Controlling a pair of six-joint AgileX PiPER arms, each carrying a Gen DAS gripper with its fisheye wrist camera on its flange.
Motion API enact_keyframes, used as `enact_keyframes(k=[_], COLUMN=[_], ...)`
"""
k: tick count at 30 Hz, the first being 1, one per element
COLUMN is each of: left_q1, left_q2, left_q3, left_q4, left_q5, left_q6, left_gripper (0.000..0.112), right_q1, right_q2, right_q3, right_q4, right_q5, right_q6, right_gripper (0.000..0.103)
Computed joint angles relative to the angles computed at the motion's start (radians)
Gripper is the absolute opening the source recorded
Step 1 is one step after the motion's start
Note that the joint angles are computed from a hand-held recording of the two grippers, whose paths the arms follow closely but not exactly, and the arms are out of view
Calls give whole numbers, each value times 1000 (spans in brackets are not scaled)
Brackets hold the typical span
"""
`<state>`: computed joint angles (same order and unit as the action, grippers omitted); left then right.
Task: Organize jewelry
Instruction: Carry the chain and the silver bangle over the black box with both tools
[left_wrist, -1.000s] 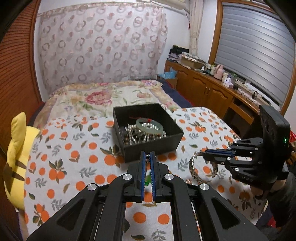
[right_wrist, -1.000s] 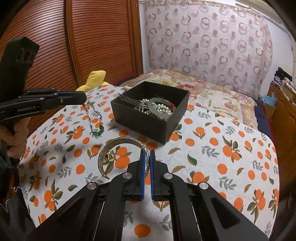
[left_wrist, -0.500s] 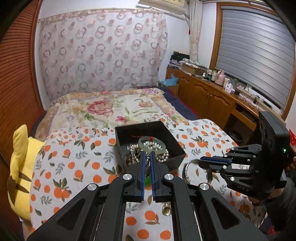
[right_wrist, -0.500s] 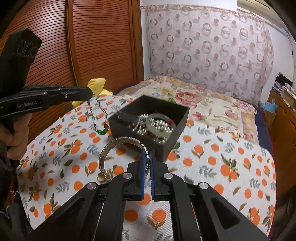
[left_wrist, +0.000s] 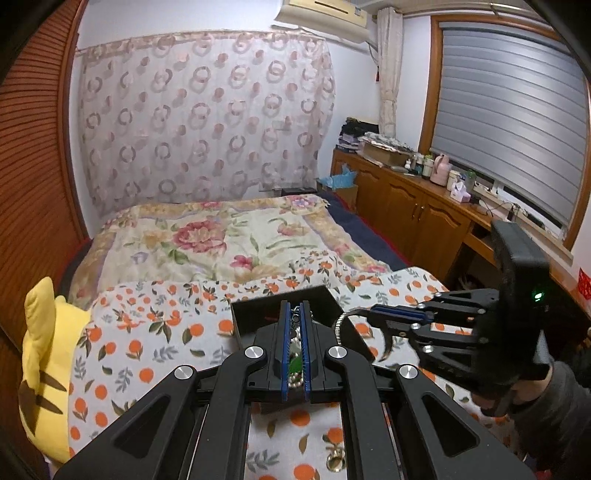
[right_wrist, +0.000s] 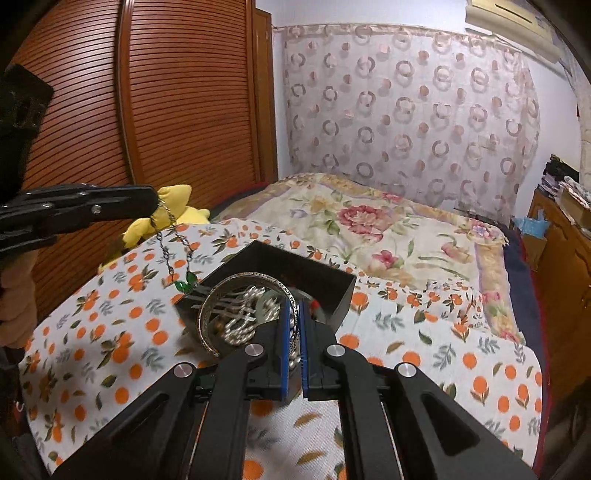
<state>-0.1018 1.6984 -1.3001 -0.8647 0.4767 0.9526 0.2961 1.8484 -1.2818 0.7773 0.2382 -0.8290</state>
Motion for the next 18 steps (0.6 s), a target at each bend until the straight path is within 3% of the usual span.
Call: enact_keyframes(k=[10, 18], left_q1=[-29, -53], left_q2=[87, 179], left_q3=[-106, -223], left_q4=[85, 194], left_q5=[-7, 7], left_q6=[-103, -216], left_gripper=[4, 4], right_q1=[9, -20], right_q2=[127, 132], right_q3=[-84, -78], right_q4=[-35, 212], right_q5=[-22, 13], right_q6=[76, -136], right_gripper=[6, 8])
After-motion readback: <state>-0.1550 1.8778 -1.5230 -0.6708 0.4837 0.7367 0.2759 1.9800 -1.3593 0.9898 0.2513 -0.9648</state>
